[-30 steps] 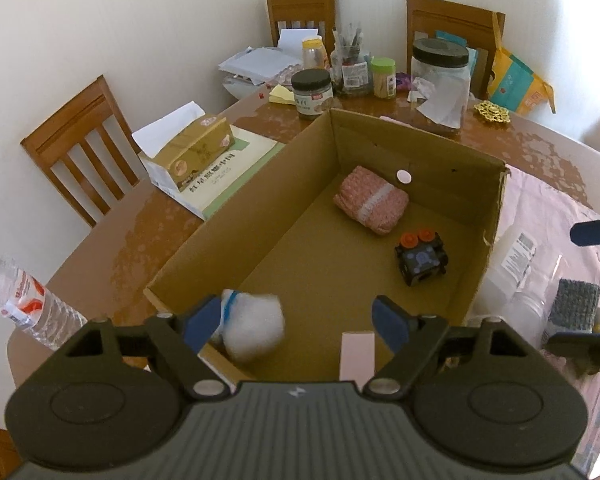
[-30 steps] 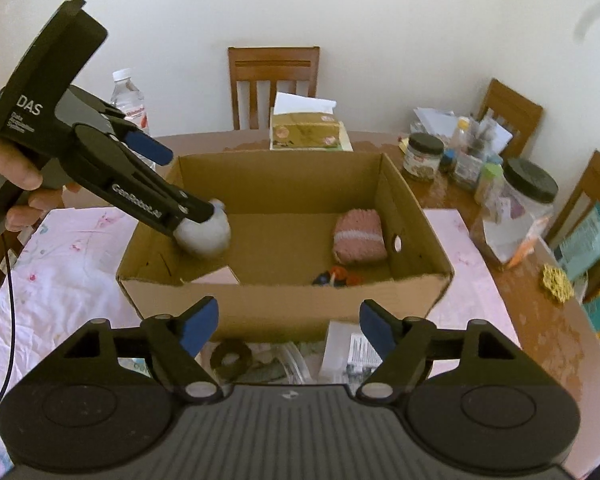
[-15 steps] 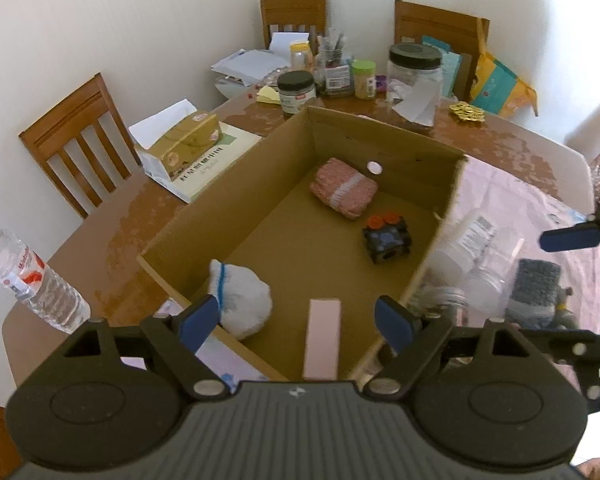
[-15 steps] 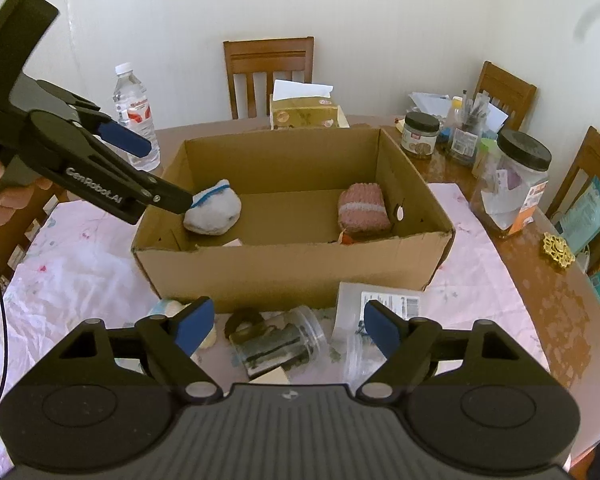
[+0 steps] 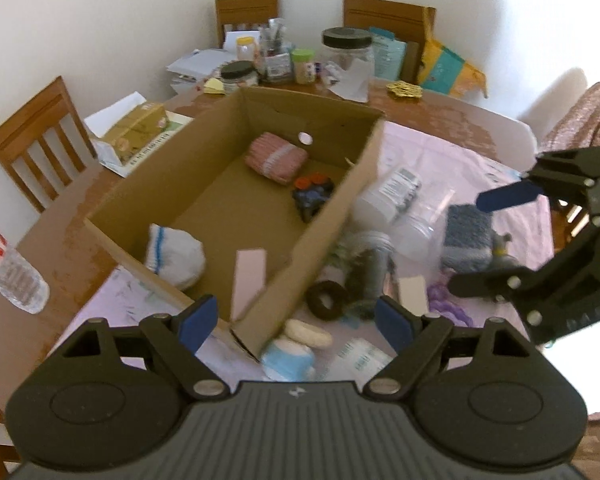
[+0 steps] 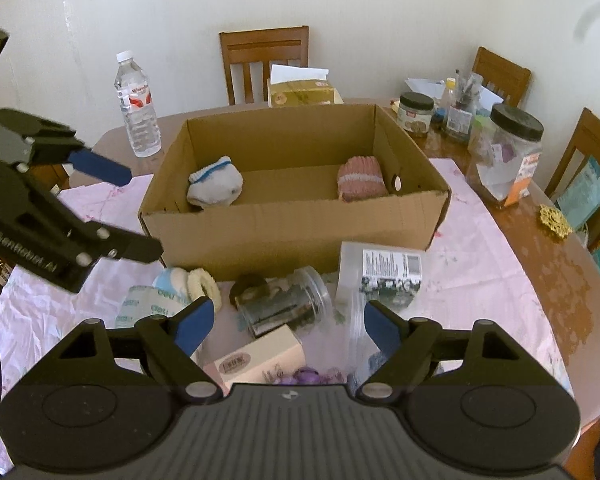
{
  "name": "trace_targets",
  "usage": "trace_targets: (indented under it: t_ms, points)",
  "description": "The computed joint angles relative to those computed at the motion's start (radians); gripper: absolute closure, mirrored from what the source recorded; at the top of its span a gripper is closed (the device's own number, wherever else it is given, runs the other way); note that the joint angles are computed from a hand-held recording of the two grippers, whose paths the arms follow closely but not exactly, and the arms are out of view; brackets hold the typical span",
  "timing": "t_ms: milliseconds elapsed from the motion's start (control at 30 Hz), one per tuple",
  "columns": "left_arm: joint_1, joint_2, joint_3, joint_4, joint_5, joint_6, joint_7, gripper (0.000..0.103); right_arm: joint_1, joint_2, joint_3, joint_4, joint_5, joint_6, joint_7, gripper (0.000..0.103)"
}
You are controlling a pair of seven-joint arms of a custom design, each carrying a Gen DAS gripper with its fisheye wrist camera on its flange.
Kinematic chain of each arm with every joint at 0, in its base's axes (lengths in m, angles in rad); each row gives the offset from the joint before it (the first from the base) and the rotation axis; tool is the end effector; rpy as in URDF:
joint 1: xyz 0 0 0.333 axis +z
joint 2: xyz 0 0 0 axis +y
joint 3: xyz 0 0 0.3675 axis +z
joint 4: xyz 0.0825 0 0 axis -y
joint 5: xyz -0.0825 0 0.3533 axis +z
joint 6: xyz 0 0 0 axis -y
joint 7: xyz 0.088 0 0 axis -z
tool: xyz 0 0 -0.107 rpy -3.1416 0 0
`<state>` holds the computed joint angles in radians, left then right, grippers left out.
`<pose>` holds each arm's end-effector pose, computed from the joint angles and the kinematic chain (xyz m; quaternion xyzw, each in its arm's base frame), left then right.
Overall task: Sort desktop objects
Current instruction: 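Move both tools back toward the tape roll and grey sock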
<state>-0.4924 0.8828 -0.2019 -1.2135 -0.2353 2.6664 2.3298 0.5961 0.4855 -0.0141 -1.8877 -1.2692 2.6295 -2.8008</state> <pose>0.6686 -0.4652 0.3603 -0.1954 0.9280 -0.2986 0.1067 0.5291 0.3771 0.3297 -0.5689 0.7340 -0.2742 0.2498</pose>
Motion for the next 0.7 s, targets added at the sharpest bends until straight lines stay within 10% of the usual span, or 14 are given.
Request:
trace_targets:
  t_ms: [700]
  points:
    - [0.083, -0.059, -0.105, -0.232, -0.106, 0.104, 0.347, 0.018, 0.020, -0.005, 0.026, -0.083, 0.054, -0.025, 0.084, 0.017]
